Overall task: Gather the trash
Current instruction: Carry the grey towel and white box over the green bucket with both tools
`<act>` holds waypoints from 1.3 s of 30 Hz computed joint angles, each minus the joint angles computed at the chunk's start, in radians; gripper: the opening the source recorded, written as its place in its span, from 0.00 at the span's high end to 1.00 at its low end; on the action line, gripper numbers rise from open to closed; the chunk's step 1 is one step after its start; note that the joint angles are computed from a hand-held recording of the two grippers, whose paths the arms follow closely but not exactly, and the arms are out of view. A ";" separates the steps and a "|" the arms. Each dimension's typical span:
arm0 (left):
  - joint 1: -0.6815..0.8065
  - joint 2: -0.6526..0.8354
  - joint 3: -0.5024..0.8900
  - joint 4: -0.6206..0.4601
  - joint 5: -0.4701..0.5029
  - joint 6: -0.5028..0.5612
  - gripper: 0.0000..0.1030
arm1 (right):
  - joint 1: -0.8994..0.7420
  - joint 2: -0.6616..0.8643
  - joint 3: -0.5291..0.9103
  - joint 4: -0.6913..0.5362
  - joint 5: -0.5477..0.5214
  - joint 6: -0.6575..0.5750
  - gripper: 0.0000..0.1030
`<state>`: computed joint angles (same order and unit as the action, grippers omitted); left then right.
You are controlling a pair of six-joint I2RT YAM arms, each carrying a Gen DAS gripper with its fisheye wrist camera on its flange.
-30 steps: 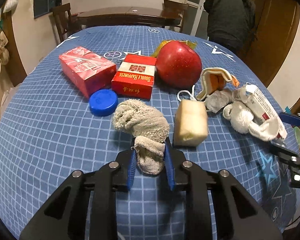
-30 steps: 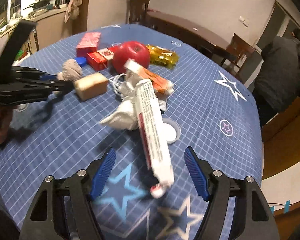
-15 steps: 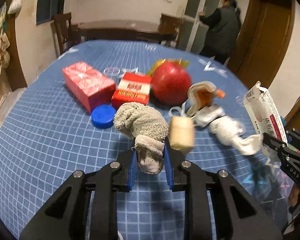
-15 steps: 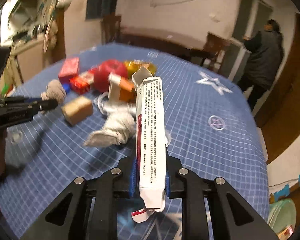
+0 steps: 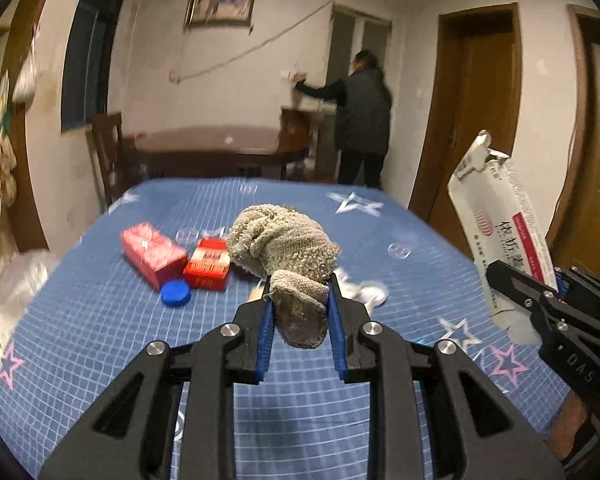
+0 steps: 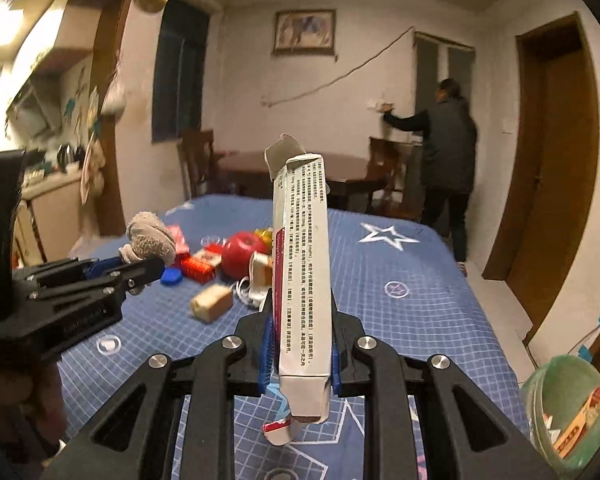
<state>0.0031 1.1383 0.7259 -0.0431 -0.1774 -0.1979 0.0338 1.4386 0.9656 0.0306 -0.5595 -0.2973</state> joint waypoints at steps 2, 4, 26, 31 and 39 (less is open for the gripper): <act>-0.048 -0.013 0.003 0.000 -0.044 -0.004 0.78 | -0.023 -0.036 -0.023 -0.006 -0.014 0.010 0.78; -0.088 -0.015 0.015 -0.003 -0.082 -0.003 0.78 | -0.047 -0.058 -0.032 -0.022 -0.027 0.011 0.78; -0.336 0.257 0.256 0.049 -0.128 -0.009 0.78 | -0.387 0.026 0.152 -0.173 -0.176 -0.061 0.78; -0.411 0.392 0.384 0.050 -0.126 -0.007 0.78 | -0.505 0.139 0.288 -0.222 -0.200 -0.084 0.78; -0.491 0.657 0.677 -0.007 -0.063 0.001 0.78 | -0.645 0.424 0.646 -0.381 -0.174 -0.145 0.78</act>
